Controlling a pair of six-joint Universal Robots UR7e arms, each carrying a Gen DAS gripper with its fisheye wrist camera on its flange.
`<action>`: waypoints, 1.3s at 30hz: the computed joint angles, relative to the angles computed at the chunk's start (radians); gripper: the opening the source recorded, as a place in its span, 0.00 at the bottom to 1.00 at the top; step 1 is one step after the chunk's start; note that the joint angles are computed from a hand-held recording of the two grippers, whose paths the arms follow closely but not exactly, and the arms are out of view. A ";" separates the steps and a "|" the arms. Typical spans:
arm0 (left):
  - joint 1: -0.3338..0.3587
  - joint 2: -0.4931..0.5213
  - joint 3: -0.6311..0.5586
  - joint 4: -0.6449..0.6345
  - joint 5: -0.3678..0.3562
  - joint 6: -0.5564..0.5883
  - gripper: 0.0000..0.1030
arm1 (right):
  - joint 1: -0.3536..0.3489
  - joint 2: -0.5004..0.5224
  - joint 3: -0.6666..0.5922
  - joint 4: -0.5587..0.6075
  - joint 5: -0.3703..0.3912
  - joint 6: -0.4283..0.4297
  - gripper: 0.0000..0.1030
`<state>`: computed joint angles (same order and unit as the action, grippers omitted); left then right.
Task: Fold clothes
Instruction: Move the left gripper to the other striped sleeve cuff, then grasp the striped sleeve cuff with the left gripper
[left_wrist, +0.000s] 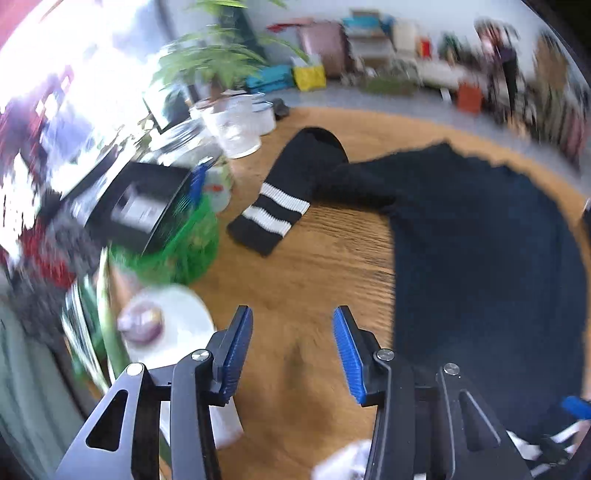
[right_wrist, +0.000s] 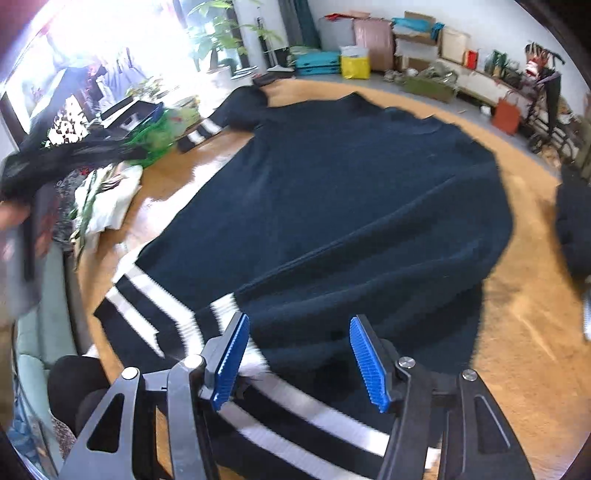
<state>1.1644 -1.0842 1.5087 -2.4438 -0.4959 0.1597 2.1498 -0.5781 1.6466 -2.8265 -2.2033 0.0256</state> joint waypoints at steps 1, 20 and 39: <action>0.010 0.026 -0.029 0.003 0.018 0.046 0.46 | -0.001 0.008 -0.003 -0.002 0.003 0.004 0.59; 0.116 0.237 -0.489 0.423 -0.087 0.171 0.43 | -0.049 -0.024 0.051 -0.030 0.084 0.022 0.74; 0.174 0.226 -0.571 0.517 -0.270 0.111 0.10 | -0.050 -0.031 0.075 -0.042 0.079 0.000 0.77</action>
